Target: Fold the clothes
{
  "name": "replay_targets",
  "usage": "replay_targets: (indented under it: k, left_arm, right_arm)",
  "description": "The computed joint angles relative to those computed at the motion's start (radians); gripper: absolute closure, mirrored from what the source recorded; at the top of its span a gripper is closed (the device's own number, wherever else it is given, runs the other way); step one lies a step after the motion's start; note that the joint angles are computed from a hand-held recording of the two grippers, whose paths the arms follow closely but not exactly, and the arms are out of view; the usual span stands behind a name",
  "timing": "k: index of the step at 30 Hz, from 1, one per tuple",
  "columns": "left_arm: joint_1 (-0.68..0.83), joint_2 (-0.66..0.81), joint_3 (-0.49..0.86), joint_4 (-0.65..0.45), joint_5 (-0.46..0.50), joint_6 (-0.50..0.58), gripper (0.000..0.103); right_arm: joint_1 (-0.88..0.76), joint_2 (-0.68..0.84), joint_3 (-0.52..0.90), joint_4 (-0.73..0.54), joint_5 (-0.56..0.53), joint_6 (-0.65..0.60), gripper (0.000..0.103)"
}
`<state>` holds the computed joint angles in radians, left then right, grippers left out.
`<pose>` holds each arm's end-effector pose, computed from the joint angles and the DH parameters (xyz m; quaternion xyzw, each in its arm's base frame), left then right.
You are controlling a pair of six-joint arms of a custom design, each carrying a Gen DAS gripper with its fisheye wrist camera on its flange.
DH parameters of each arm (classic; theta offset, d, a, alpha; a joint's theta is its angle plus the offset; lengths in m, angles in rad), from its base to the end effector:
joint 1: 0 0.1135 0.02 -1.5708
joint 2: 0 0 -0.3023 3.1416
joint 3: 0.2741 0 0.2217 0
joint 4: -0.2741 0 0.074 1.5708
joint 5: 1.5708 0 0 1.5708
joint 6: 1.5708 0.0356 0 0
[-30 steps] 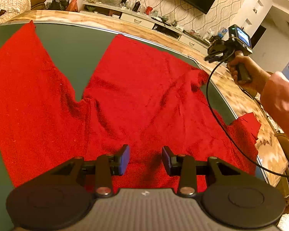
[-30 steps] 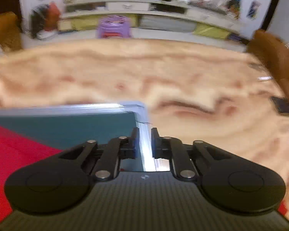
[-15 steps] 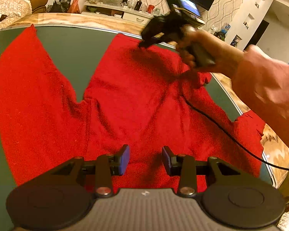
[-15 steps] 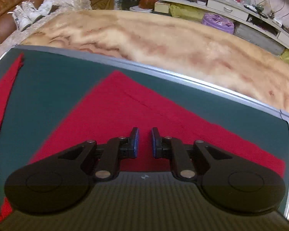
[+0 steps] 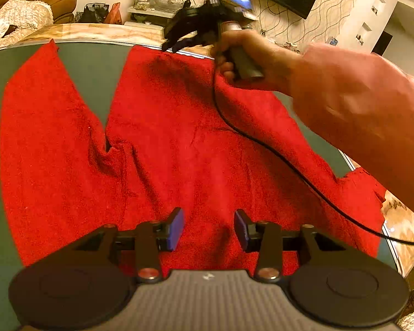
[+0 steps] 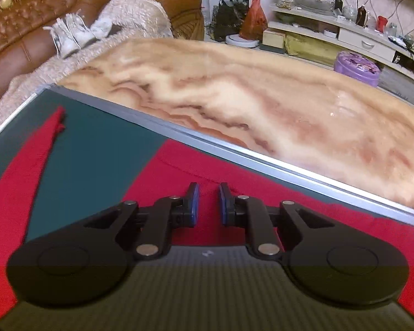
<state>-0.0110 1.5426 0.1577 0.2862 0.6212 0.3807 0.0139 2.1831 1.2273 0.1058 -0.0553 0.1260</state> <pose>0.1565 -0.0224 0.1253 0.2503 0.8941 -0.2512 0.2735 0.4381 0.0081 0.1389 0.0427 0.9345 0.0504 0.3498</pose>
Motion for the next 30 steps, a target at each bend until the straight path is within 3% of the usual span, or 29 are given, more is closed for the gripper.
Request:
replay_targets:
  k: [4, 9, 12, 14, 17, 21, 24, 30]
  left_arm:
    - [0.030, 0.007, -0.003, -0.008, 0.027, 0.031, 0.056]
    - [0.080, 0.042, 0.027, -0.055, 0.077, 0.071, 0.056]
    - [0.095, 0.028, 0.039, -0.103, 0.076, 0.090, 0.056]
    - [0.107, 0.007, 0.044, -0.138, 0.069, 0.102, 0.052]
    - [0.164, -0.057, 0.059, -0.244, 0.072, 0.164, 0.050]
    - [0.304, -0.102, 0.130, -0.400, 0.081, 0.282, 0.047]
    - [0.408, -0.079, 0.206, -0.447, 0.071, 0.325, 0.042]
    - [0.384, 0.136, 0.450, -0.294, -0.065, 0.100, 0.042]
  right_arm:
    - [-0.119, -0.206, -0.176, -0.036, -0.104, -0.018, 0.081]
    - [-0.383, -0.541, -0.383, -0.331, -0.335, -0.286, 0.072]
    - [-0.496, -0.749, -0.515, -0.529, -0.391, -0.473, 0.070]
    - [-0.550, -0.853, -0.609, -0.583, -0.411, -0.523, 0.066]
    - [-0.604, -0.896, -0.725, -0.569, -0.418, -0.545, 0.066]
    - [-0.599, -0.833, -0.837, -0.414, -0.375, -0.503, 0.066]
    - [-0.550, -0.867, -0.841, -0.377, -0.352, -0.414, 0.066]
    - [-0.092, -0.987, -0.854, -0.191, -0.309, -0.042, 0.066]
